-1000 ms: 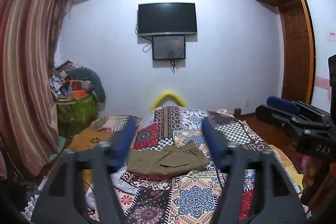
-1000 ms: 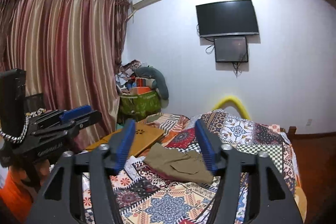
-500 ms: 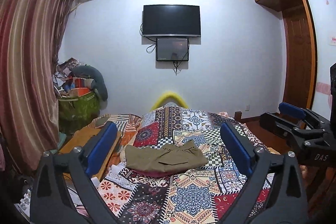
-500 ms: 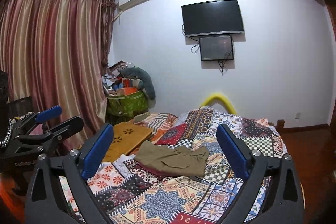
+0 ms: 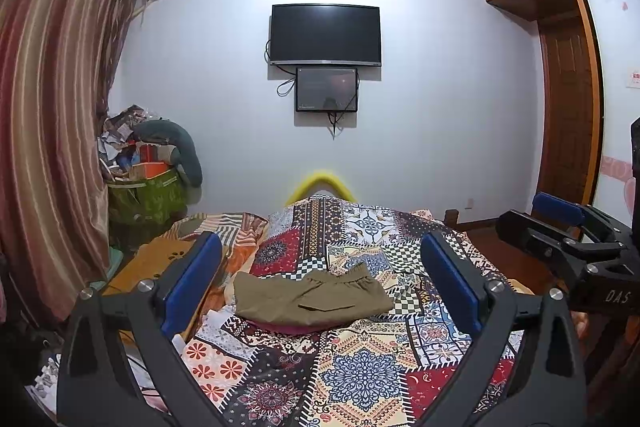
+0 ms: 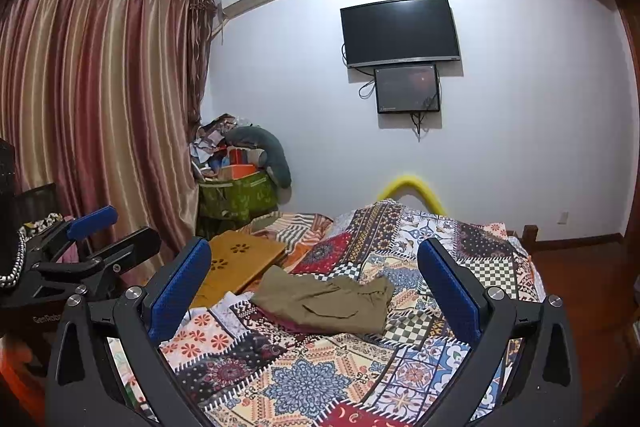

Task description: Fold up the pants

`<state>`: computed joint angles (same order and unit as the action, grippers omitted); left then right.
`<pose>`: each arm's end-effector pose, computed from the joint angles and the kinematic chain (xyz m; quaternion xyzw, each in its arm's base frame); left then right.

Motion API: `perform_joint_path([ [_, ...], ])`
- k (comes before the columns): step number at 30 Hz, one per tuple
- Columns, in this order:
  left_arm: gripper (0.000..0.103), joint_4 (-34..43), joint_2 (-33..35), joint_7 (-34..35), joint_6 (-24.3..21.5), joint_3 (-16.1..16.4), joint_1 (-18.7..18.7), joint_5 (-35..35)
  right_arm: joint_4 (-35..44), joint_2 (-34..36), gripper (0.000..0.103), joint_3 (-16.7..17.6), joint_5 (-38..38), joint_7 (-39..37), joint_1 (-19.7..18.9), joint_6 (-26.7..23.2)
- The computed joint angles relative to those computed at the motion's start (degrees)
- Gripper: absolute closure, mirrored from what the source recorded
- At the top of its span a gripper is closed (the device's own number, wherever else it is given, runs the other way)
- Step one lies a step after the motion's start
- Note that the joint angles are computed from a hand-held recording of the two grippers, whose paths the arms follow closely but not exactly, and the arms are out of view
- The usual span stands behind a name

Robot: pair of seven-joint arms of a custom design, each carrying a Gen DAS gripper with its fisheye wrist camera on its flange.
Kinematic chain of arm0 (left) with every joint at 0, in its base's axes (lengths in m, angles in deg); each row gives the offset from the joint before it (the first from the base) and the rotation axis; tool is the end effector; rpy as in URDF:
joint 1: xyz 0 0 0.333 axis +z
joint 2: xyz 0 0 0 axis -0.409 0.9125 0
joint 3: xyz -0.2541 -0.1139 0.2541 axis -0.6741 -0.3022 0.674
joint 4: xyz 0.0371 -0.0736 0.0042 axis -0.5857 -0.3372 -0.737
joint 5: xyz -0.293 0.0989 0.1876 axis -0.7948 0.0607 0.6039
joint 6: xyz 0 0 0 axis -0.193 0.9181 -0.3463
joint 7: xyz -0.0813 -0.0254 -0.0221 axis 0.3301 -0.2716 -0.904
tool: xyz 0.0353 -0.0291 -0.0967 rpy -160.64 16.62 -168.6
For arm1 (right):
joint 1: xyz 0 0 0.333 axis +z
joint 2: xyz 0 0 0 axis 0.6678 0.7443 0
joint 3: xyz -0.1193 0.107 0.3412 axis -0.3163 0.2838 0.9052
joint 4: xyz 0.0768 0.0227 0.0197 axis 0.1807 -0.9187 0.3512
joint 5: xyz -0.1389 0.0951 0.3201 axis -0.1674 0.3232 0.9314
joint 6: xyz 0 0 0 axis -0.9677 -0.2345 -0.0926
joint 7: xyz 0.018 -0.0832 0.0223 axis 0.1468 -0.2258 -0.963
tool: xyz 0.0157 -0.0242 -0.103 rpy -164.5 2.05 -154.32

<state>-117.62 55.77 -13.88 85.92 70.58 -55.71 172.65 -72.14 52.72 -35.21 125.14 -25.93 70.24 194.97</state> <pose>0.4680 -0.4124 0.6614 -0.6085 0.4819 -0.3867 0.4979 0.5714 0.4413 0.6496 -0.6901 0.3392 -0.2265 0.5978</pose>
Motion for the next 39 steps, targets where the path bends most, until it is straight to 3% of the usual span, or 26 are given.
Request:
perform_joint_path([
  [39, 0.001, -1.19, -0.35, -0.89, 4.23, 0.27, 1.19, 0.88, 0.07, -0.23, 0.0, -2.8, -0.27, 1.28, 1.51, -1.1],
])
